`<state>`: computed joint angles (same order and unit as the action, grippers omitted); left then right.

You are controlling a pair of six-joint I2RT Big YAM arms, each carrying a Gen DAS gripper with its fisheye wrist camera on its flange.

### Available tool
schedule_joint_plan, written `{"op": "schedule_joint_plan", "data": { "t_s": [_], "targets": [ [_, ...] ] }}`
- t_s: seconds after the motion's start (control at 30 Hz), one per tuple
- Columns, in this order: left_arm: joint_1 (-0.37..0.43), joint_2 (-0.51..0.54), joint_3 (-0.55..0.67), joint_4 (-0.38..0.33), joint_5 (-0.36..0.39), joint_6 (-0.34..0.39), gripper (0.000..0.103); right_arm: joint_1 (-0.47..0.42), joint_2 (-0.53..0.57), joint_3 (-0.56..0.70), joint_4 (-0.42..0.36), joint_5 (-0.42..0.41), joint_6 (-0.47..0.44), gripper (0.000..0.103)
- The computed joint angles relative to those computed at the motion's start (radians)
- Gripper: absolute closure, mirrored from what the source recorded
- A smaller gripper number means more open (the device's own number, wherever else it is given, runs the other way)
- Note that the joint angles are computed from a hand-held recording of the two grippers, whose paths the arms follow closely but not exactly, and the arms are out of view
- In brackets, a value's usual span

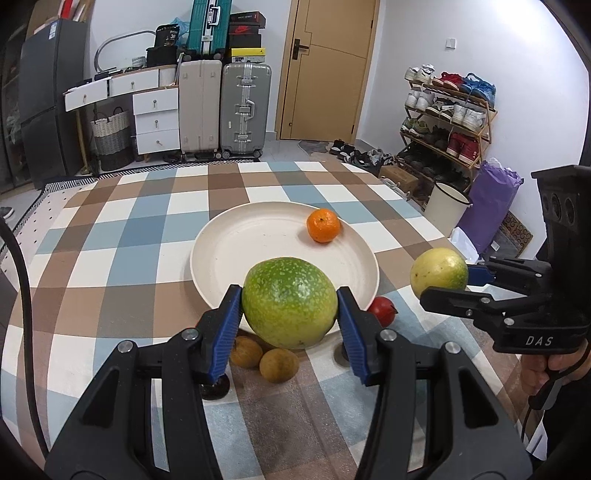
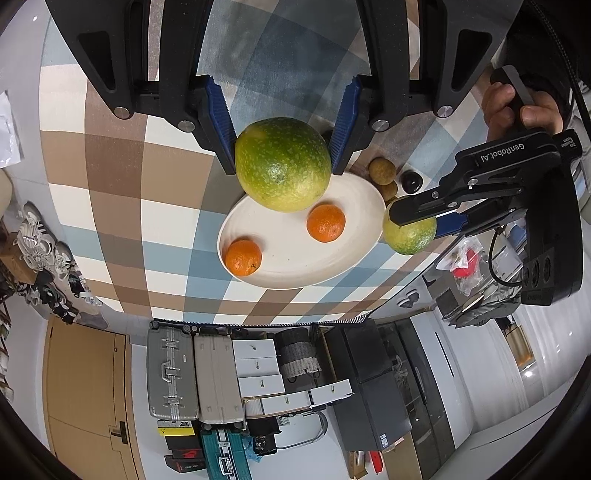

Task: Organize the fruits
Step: 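Carry the green citrus over the plate while right tool carries the grapefruit there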

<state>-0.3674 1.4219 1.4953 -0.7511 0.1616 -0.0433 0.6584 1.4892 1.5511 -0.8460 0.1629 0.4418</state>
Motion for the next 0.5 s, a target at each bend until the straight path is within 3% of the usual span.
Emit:
{"op": "schedule_joint_plan", "data": {
  "t_s": [0.5],
  "targets": [
    [0.018, 0.082, 0.068, -0.001, -0.019, -0.005, 0.055, -0.029, 0.041, 0.04, 0.008, -0.031, 0.005, 0.053]
  ]
}}
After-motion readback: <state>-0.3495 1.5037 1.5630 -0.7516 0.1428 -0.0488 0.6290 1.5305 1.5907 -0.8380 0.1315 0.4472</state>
